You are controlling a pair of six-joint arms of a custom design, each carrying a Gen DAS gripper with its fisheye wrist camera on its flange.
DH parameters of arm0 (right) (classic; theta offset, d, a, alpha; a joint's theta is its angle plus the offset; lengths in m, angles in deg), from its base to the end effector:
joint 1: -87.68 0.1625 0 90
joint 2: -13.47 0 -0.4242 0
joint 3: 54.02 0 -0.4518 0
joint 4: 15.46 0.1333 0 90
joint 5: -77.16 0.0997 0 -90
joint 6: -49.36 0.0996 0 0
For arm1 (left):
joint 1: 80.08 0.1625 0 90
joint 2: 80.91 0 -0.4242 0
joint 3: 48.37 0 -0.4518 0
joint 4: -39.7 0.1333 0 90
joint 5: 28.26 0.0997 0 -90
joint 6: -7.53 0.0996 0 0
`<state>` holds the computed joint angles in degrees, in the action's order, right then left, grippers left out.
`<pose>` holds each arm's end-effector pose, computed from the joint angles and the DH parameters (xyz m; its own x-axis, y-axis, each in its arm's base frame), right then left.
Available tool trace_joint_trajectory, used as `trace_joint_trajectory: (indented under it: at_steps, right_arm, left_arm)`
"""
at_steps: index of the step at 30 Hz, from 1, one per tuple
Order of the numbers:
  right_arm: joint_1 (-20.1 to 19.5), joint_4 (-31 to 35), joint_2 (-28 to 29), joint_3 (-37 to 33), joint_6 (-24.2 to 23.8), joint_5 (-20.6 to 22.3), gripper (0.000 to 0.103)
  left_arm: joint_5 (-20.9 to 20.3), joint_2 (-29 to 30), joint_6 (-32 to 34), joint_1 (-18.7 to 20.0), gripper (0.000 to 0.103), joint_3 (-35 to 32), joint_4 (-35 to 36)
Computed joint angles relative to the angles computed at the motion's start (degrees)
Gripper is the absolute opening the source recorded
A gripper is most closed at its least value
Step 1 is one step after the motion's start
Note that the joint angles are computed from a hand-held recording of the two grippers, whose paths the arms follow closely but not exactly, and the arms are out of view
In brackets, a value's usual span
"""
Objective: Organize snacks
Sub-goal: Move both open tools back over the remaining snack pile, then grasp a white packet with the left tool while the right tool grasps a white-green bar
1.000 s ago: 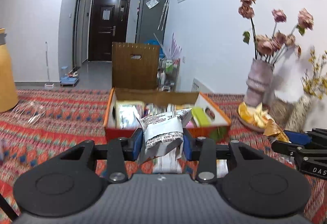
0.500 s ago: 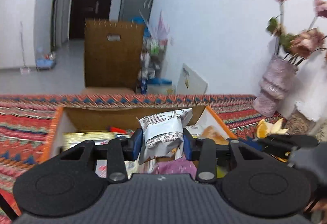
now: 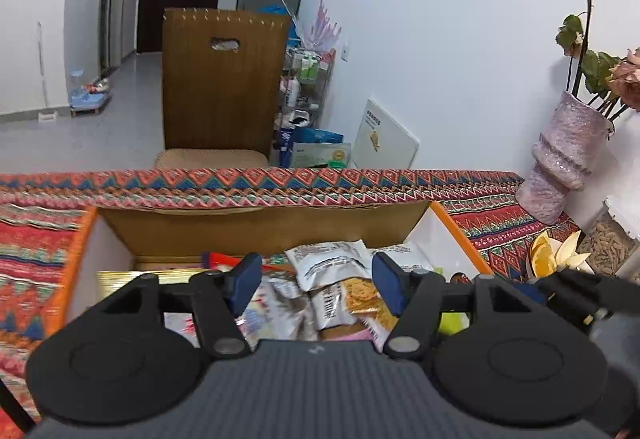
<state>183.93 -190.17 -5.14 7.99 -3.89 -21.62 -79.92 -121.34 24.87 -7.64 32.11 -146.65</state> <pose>0.2121 -0.8521 -0.0207 -0.5288 -0.6027 0.5975 -0.8449 0.4408 -0.3031 -0.0521 -0.8111 0.1865 -0.8125 -0.0861 -0.5765 0.4291 0.5811 -0.6916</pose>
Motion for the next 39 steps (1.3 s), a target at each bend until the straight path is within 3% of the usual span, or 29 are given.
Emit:
trace_joint_trajectory:
  at_steps: [6,13,16,21,24,29,34,37,39]
  right_arm:
    - [-0.3,-4.2,-9.7,11.5,-0.6,4.0,0.069]
    - [-1.4,-13.1,-24.5,31.8,-3.6,9.1,0.083]
    - [-2.8,-17.4,-30.8,41.2,-5.6,12.4,0.087]
    - [-6.2,-21.9,-40.3,55.1,-8.4,18.0,0.091]
    - [-8.8,-26.8,-43.5,62.5,-10.7,20.3,0.100]
    - [-13.8,-34.9,-45.4,72.4,-14.0,22.6,0.100]
    - [-19.0,-38.6,-45.2,78.5,-12.8,23.8,0.100]
    - [-22.0,-38.3,-45.4,81.2,-11.9,23.8,0.100]
    - [-23.5,-38.6,-44.9,82.3,-12.2,23.4,0.100]
  left_arm:
    - [3.1,-8.9,1.3,-4.9,0.075,14.3,-7.8]
    - [6.7,-19.9,2.9,-13.6,0.090,35.7,-20.6]
    - [11.2,-22.6,1.9,-18.2,0.093,44.1,-27.1]
    - [22.6,-22.7,-0.7,-26.9,0.097,55.2,-38.9]
    - [29.5,-21.2,-8.6,-32.5,0.098,61.4,-41.7]
    - [37.9,-22.3,-38.2,-39.7,0.100,71.3,-24.4]
    - [34.6,-32.3,-67.6,-41.8,0.100,78.8,4.4]
    - [33.3,-36.5,-78.3,-42.7,0.100,80.0,19.9]
    - [32.1,-36.0,-79.0,-42.5,0.100,79.9,20.9]
